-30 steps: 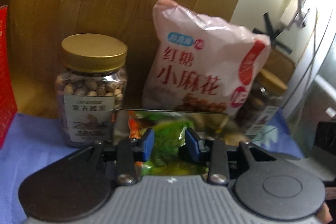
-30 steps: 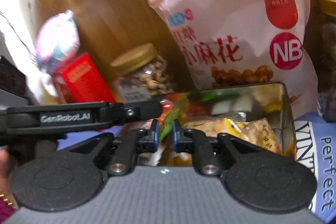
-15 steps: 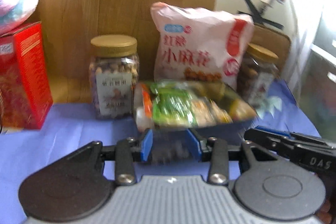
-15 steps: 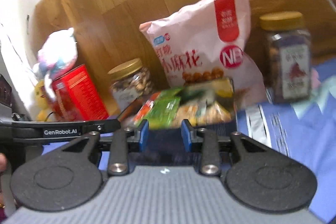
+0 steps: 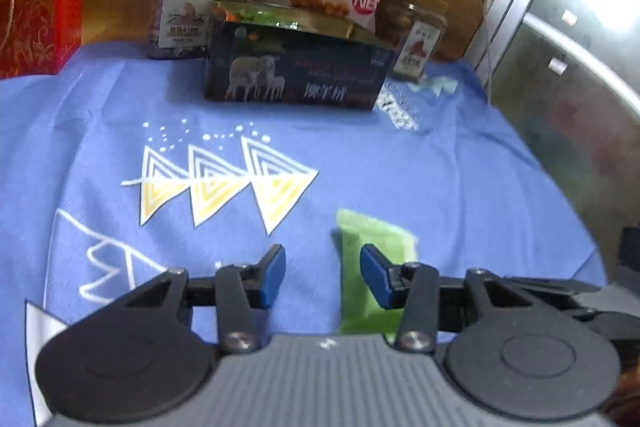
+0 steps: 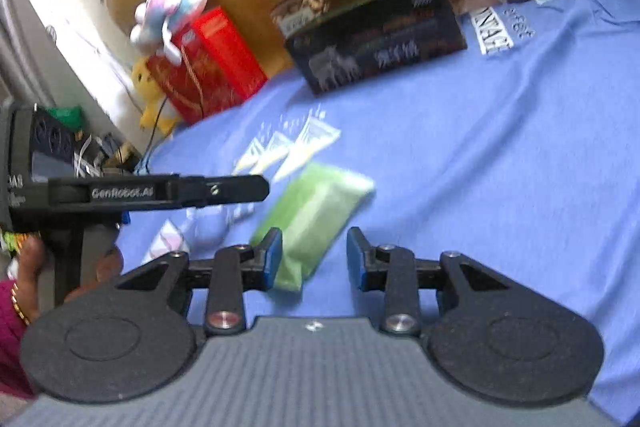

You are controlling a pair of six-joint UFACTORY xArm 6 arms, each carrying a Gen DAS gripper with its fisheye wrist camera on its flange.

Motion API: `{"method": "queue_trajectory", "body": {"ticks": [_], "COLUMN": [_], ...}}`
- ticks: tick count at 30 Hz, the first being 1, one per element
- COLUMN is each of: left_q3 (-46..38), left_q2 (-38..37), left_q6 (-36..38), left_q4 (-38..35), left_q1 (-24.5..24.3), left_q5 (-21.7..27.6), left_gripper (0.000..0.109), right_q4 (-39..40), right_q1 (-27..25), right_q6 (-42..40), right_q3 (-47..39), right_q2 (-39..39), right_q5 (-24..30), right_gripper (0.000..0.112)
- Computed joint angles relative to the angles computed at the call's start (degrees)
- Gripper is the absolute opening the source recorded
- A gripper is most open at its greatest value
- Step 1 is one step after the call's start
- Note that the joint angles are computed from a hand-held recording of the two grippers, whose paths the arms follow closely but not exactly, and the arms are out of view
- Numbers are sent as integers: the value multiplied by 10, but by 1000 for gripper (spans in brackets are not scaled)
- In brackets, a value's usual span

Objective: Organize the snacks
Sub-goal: 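Grasp the green biscuit bar on the cloth with the right tool, then grasp the green biscuit bar with the left tool while the right tool releases it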

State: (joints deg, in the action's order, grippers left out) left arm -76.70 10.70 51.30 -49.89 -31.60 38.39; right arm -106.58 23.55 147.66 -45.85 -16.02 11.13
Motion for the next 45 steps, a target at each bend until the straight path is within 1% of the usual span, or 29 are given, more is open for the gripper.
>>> {"method": "queue_trajectory", "body": {"ticks": [1,3,5,7,10,13,15,16,17,18,19,20,22,23,25,27,31,35,38,39,41,43,45], "left_q3": [5,22,33,41,46,54,58,57,57,56,56,57,56,55,55,55,51,48,41,36,19,1,-23], "left_q2": [-2,-11,-14,-15,-15,-17,-18,-17,-17,-16,-14,-15,-13,-13,-13,-13,-9,-5,-2,-1,4,9,17], "left_q6": [-10,-22,-34,-53,-74,-85,-89,-92,-94,-97,-100,-103,-107,-107,-107,-106,-105,-106,-98,-92,-77,-64,-44], "left_q4": [15,39,60,84,105,119,124,126,128,130,132,134,137,137,135,136,136,138,128,116,84,53,17], "left_q1": [-5,-14,-21,-25,-24,-24,-22,-21,-20,-19,-18,-18,-17,-16,-16,-16,-15,-15,-11,-9,-2,2,7], "left_q5": [-16,-53,-89,-118,-133,-150,-158,-159,-160,-161,-163,-166,-168,-168,-167,-169,-168,-172,-161,-151,-114,-75,-18], "left_gripper": [42,42,42,42,42,42,42,42,42,42,42,42,42,42,45,46,46,46,46,46,46,46,46], "right_q4": [4,53,96,122,167,177,178,172,168,164,156,142,114,107,109,114,112,113,120,125,135,146,144], "right_q1": [7,19,32,48,81,103,112,112,111,110,108,105,98,98,110,122,120,129,140,141,136,124,111], "right_q6": [-10,-73,-135,-186,-275,-326,-348,-353,-353,-347,-332,-313,-277,-268,-268,-244,-171,-142,-102,-86,-54,-38,-23], "right_q3": [0,3,-3,-13,-31,-56,-66,-67,-68,-68,-65,-61,-59,-57,-57,-45,-11,11,42,55,86,108,124], "right_q2": [1,1,11,23,48,78,90,92,93,92,87,82,75,72,74,63,23,0,-30,-43,-76,-99,-117], "right_q5": [9,24,42,65,130,180,207,208,207,204,198,187,162,161,196,247,291,334,389,401,412,401,371], "right_gripper": [41,45,55,58,59,61,49,38,35,34,25,6,7,7,7,8,9,13,14,14,14,16,19]}}
